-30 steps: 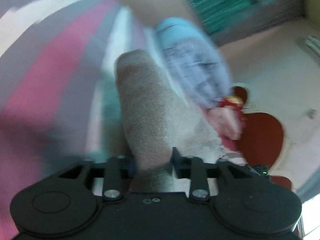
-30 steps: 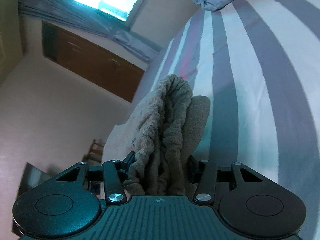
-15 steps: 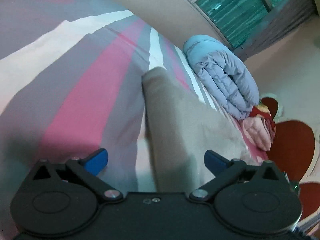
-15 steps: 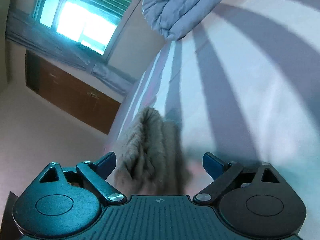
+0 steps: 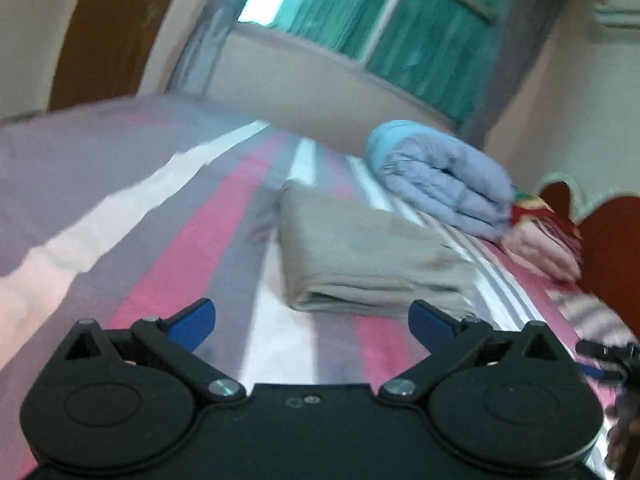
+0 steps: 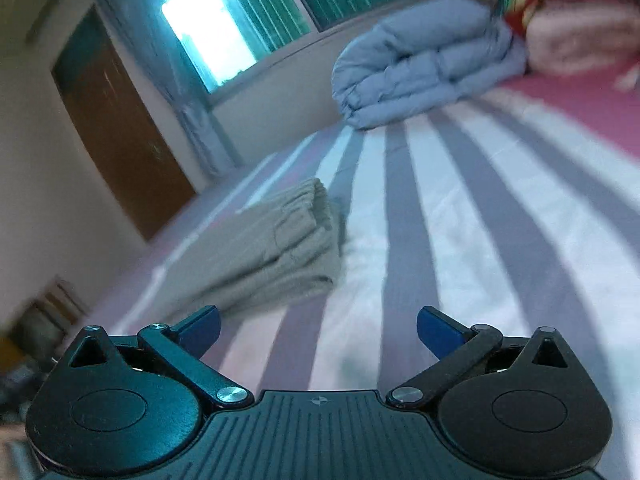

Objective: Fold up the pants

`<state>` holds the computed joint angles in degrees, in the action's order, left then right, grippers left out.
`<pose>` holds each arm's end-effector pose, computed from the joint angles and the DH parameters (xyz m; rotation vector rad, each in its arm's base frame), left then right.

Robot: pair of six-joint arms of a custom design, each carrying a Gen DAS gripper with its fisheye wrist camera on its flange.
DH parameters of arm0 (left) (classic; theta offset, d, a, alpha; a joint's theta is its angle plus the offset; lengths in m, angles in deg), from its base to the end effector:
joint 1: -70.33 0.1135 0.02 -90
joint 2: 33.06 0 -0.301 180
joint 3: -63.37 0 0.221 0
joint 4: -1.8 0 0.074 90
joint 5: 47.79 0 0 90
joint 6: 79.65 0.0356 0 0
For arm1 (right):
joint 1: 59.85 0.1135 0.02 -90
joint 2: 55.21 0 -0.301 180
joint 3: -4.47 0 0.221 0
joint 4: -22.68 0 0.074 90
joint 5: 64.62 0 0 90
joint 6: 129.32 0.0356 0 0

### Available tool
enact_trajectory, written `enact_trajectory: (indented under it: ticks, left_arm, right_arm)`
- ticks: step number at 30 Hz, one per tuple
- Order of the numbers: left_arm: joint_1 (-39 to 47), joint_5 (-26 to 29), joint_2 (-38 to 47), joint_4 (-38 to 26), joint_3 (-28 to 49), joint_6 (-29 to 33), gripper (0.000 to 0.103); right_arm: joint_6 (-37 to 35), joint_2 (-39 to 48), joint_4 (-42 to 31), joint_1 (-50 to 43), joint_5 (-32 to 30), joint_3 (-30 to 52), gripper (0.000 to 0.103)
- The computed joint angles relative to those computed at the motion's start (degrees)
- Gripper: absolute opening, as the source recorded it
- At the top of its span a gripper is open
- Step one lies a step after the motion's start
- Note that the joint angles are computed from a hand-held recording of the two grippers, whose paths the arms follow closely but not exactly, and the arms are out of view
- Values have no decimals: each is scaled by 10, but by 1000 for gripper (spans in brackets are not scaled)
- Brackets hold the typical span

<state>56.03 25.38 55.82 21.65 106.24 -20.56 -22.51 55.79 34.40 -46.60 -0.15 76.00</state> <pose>0.2590 -0.0554 0.2078 -0.4722 1.9563 -0.2061 0.3784 0.1049 0.2046 -0.2193 2.0835 0.7792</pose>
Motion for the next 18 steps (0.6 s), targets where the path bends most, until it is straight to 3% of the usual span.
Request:
enact_trajectory:
  ticks: [2,4,7,9,11,15,18]
  left_arm:
    - [-70,-91,-44,-70,7,-2,97]
    - [-127,-140,-81,-104,-3,-35,97]
    - [-209,-195,-132,-106,-32,-87,97]
    - [-286,-275,-153,-169,-16,-110,97]
    - [-356,-340,-154,-198,-9,-130,97]
    - [-482,-444,-139,-328,30,-210,97]
    - [-536,-485,-126,-392,50,-271,97]
  right_arm:
    - [-14,-57,43,13,24,-78,103]
    - [-38,-116,45,32,65,-141,103]
    - [-42,-195,57,58,103,-217,103]
    - [-40,-246,58,75,117,-256,103]
    - [-38,-308,55,91,126,-296,103]
    - [-50,-423,8,138,167,-349,103]
    - [-56,-489,-4,188,218,-385,103]
